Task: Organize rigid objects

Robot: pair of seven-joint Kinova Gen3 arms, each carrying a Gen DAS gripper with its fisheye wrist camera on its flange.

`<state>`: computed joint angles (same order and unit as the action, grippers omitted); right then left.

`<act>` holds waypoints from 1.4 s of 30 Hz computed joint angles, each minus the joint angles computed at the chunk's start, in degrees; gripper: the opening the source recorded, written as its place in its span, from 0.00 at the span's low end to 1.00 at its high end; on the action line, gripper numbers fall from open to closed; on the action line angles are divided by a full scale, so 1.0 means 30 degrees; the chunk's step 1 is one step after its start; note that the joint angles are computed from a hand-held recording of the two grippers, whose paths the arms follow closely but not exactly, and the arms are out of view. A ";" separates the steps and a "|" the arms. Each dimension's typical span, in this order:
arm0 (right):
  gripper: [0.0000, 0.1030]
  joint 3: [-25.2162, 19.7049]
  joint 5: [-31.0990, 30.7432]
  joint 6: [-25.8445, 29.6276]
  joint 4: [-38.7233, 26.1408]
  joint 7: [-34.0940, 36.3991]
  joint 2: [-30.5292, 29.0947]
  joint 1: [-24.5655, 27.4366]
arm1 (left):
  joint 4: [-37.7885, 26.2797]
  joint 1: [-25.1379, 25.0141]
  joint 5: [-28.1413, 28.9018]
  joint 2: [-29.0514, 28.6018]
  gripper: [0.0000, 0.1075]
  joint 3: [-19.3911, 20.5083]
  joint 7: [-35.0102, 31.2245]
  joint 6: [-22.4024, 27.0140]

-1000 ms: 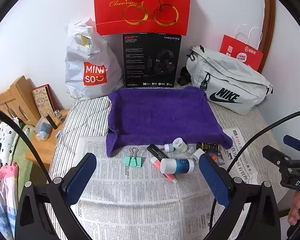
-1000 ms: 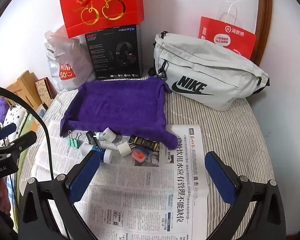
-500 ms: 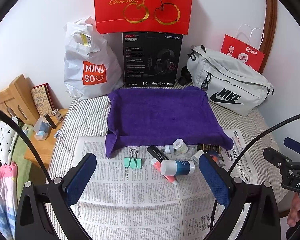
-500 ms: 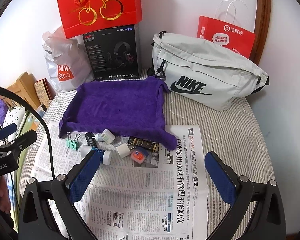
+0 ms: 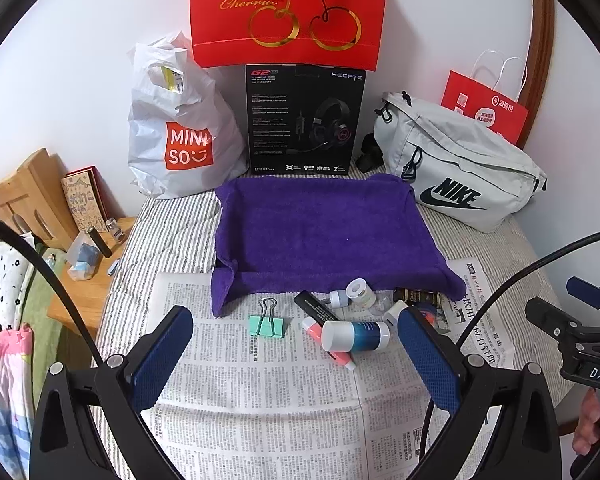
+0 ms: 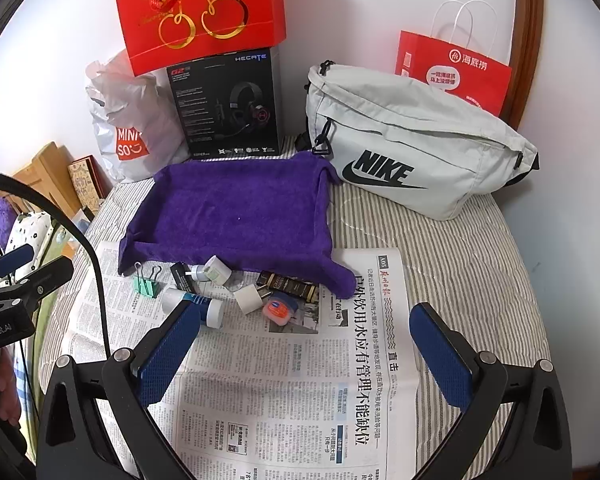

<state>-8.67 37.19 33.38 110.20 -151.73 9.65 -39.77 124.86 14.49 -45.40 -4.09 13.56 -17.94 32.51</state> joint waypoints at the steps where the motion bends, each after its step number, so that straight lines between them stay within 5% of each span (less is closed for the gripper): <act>1: 1.00 -0.0001 0.0008 -0.0028 0.0014 0.0011 -0.0004 0.0009 | -0.0025 -0.0001 0.0037 0.0006 0.96 -0.0002 -0.0044 0.0031; 42: 1.00 -0.0028 0.0378 0.0293 -0.0099 -0.0343 0.0020 -0.0163 | -0.0017 -0.0111 0.0443 0.0022 0.96 -0.0124 -0.0630 -0.0057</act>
